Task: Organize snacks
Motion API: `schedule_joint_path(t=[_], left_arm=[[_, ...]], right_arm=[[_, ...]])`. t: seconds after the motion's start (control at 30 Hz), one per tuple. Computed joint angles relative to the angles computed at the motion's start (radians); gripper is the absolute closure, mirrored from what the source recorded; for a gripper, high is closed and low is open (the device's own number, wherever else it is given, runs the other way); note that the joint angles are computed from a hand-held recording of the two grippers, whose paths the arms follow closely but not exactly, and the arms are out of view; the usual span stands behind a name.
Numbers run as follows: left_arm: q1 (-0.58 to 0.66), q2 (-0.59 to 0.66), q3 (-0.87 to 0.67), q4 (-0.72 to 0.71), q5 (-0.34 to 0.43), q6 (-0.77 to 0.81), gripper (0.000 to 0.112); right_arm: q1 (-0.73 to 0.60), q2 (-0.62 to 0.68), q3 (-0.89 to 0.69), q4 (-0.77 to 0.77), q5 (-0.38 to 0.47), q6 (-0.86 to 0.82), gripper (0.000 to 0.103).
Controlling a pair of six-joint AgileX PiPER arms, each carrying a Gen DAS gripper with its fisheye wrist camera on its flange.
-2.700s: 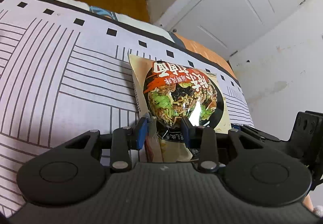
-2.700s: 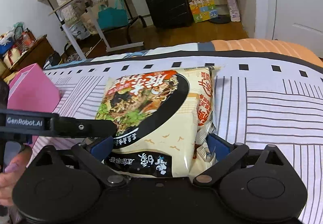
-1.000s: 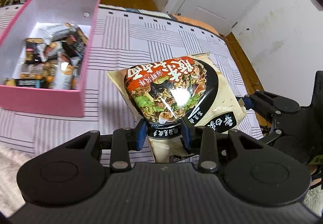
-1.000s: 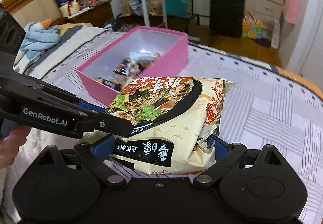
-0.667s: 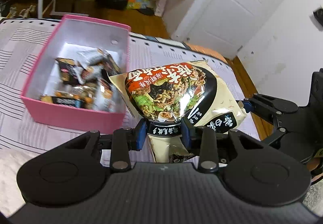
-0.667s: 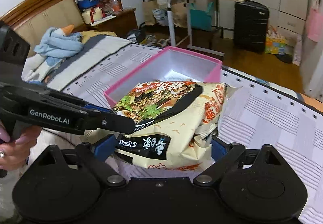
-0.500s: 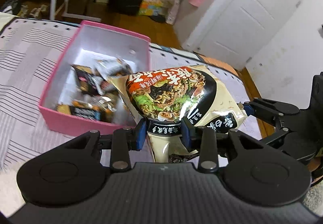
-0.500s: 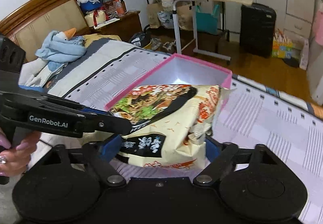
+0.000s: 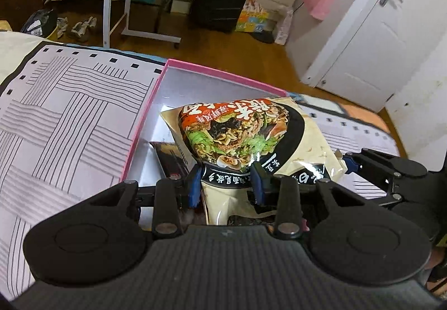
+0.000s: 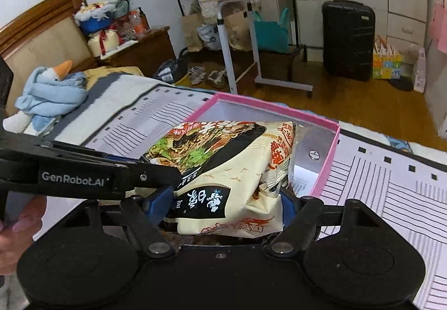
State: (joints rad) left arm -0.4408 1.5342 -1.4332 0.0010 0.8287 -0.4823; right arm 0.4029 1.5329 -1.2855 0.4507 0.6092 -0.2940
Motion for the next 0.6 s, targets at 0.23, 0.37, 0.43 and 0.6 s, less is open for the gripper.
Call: schedule_joint_path(t=[0.23, 0.37, 0.43, 0.6], left_arm=[[0.048, 0.151, -0.094, -0.030, -0.005, 0.056, 0.077], [-0.048, 0.145, -0.087, 0.219, 0.022, -0.107, 0.071], [-0.055, 0.121, -0.061, 0.206, 0.005, -0.106, 0.071], [-0.077, 0.033, 0.010, 0.188, -0.033, -0.120, 0.071]], right_arm=[[0.035, 0.046, -0.004, -0.150, -0.041, 0.107, 0.018], [0.063, -0.037, 0.054, -0.228, -0.066, 0.094, 0.014], [0.055, -0.074, 0.071, -0.191, -0.055, 0.064, 0.014], [0.066, -0.167, 0.126, -0.248, -0.043, 0.159, 0.014]])
